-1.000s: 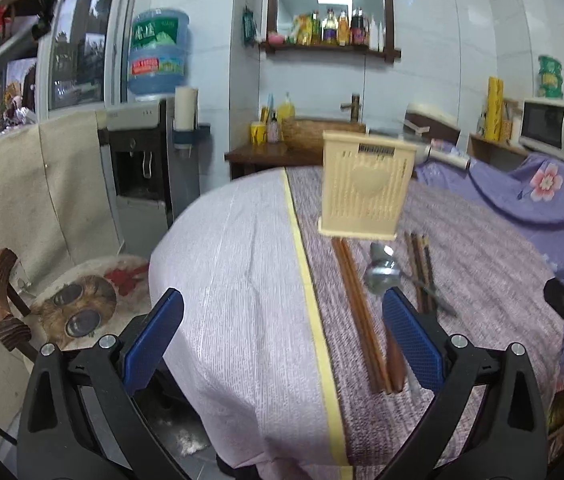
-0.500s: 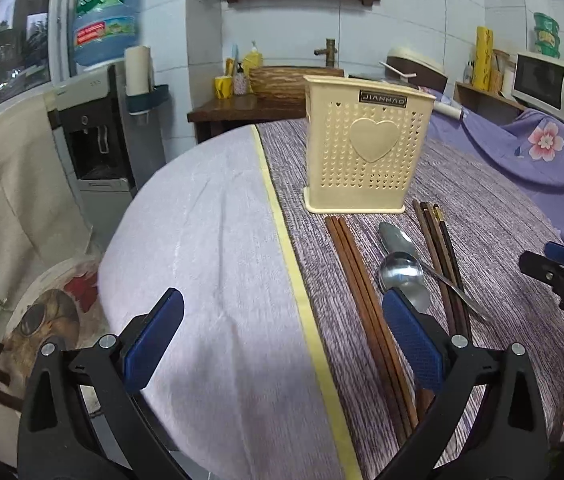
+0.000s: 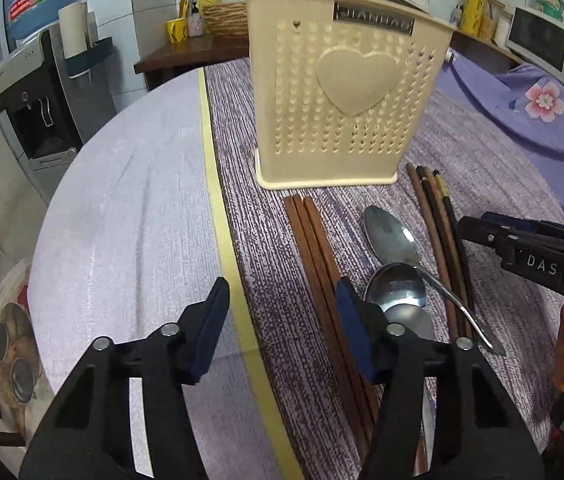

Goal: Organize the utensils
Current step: 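Grasp a brown wooden chopstick with the left tool while the right tool grasps a black chopstick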

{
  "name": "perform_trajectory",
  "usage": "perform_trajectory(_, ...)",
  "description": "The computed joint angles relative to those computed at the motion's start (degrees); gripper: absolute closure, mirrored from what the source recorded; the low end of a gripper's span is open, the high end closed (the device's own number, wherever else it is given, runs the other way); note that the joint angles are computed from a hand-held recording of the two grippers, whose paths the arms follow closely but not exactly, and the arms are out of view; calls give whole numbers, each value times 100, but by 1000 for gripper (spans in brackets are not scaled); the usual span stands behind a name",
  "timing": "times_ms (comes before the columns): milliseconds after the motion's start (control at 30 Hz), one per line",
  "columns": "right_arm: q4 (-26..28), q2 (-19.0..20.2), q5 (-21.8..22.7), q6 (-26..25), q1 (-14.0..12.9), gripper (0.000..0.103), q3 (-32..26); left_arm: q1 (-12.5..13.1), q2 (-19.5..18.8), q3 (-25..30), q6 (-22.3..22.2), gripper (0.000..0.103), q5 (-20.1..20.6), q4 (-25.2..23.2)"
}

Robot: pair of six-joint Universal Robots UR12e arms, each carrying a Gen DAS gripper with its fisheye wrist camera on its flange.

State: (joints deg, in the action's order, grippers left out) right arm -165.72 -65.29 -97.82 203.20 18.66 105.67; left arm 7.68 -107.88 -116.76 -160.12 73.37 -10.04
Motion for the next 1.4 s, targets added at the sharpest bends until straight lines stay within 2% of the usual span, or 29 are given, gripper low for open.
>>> perform_trajectory(133, 109, 57, -7, 40, -14, 67, -71, -77, -107, 45, 17, 51, 165, 87)
perform_trajectory(267, 170, 66, -198, -51, -3, 67, -100, -116, -191, 90, -6, 51, 318, 161)
perform_trajectory(333, 159, 34, -133, -45, -56, 67, -49, -140, -215, 91, 2, 50, 532, 271)
perform_trajectory(400, 215, -6, -261, -30, -66, 67, -20, -115, -224, 94, 14, 49, 590, 340)
perform_trajectory(433, 234, -24, -304, -5, -72, 67, -10, -140, -238, 112, -43, 49, 856, 398)
perform_trajectory(467, 221, -46, -278, 2, -88, 67, 13, -133, -235, 113, -89, 49, 918, 436)
perform_trajectory(600, 250, -71, 40, 129, -178, 67, 39, -32, -193, 168, -188, 49, 686, 277)
perform_trajectory(733, 324, -24, 159, 306, -209, 72, -61, -134, -215, 244, -87, 49, 728, 205)
perform_trajectory(900, 533, 80, 91, 385, -207, 80, -270, -256, -347, 448, -224, 49, 938, 6)
perform_trajectory(1000, 599, 124, 135, 493, -243, 83, -351, -269, -413, 597, -283, 50, 886, -260)
perform_trajectory(1067, 648, 162, 84, 476, -238, 86, -415, -299, -463, 682, -291, 55, 918, -397)
perform_trajectory(1200, 777, 230, 5, 569, -250, 91, -550, -323, -567, 858, -420, 57, 915, -560)
perform_trajectory(1300, 852, 257, -2, 609, -262, 92, -607, -311, -593, 953, -518, 66, 777, -766)
perform_trajectory(1400, 844, 292, -90, 530, -235, 92, -642, -368, -597, 966, -451, 77, 847, -772)
